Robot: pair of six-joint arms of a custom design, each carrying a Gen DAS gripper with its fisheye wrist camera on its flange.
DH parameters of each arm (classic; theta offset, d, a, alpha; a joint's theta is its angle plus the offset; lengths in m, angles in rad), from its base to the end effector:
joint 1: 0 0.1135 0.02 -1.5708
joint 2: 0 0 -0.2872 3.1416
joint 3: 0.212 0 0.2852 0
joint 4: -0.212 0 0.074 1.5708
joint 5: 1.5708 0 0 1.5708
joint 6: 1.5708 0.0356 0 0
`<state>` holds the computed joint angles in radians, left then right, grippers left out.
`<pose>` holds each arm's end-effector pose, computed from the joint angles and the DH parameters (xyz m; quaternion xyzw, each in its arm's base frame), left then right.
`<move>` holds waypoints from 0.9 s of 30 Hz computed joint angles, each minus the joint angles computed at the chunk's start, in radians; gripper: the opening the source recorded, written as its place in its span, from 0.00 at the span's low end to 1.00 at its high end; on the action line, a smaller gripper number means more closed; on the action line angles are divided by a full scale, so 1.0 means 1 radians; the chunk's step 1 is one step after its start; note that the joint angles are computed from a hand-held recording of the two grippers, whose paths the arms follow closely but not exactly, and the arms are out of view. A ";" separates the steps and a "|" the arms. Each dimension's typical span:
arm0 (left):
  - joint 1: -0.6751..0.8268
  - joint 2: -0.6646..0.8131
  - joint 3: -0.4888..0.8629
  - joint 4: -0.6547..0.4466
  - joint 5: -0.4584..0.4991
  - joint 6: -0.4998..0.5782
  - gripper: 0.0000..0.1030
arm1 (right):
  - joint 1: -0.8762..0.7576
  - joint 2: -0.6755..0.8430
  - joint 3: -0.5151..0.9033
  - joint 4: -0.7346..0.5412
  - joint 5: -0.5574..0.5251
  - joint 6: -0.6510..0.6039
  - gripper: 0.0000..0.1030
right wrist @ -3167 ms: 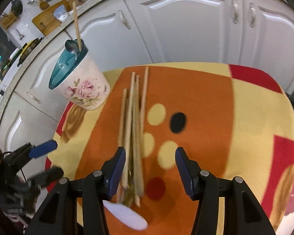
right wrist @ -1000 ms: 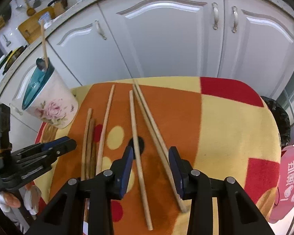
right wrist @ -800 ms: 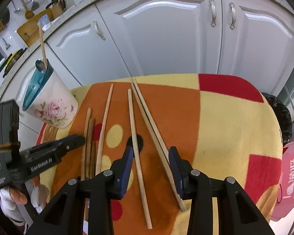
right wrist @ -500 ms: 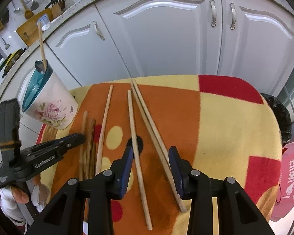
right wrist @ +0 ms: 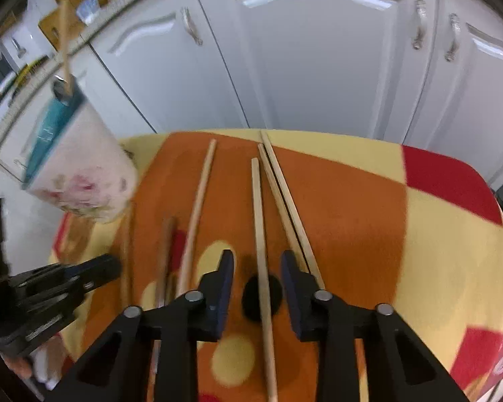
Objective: Organize utensils
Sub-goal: 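Grasp a chopstick with the right tool while the left tool grasps another chopstick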
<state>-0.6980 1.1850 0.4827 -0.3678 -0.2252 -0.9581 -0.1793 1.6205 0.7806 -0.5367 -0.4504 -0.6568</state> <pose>0.1704 -0.1325 0.1499 -0.1524 0.9510 -0.1077 0.2467 0.2837 -0.0357 0.1287 -0.2505 0.9375 0.1647 0.1766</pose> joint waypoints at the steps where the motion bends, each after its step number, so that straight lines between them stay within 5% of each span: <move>1: 0.005 -0.003 -0.002 0.003 0.008 -0.004 0.07 | -0.002 -0.013 -0.014 0.026 -0.009 0.004 0.09; 5: 0.037 -0.019 -0.018 0.027 0.054 -0.015 0.08 | -0.058 -0.034 -0.027 -0.038 -0.021 -0.085 0.05; 8: 0.051 0.005 -0.012 0.046 0.074 -0.026 0.19 | -0.151 -0.052 -0.040 -0.106 -0.041 -0.175 0.05; 17: 0.001 0.058 -0.001 0.069 0.036 -0.030 0.14 | -0.274 -0.102 -0.077 -0.247 0.000 -0.397 0.06; 20: -0.044 0.031 -0.010 0.030 0.036 -0.042 0.11 | -0.242 -0.123 -0.081 -0.233 -0.003 -0.371 0.28; 27: -0.064 -0.001 -0.012 -0.020 0.034 -0.064 0.08 | -0.099 -0.112 -0.081 -0.111 0.012 -0.203 0.30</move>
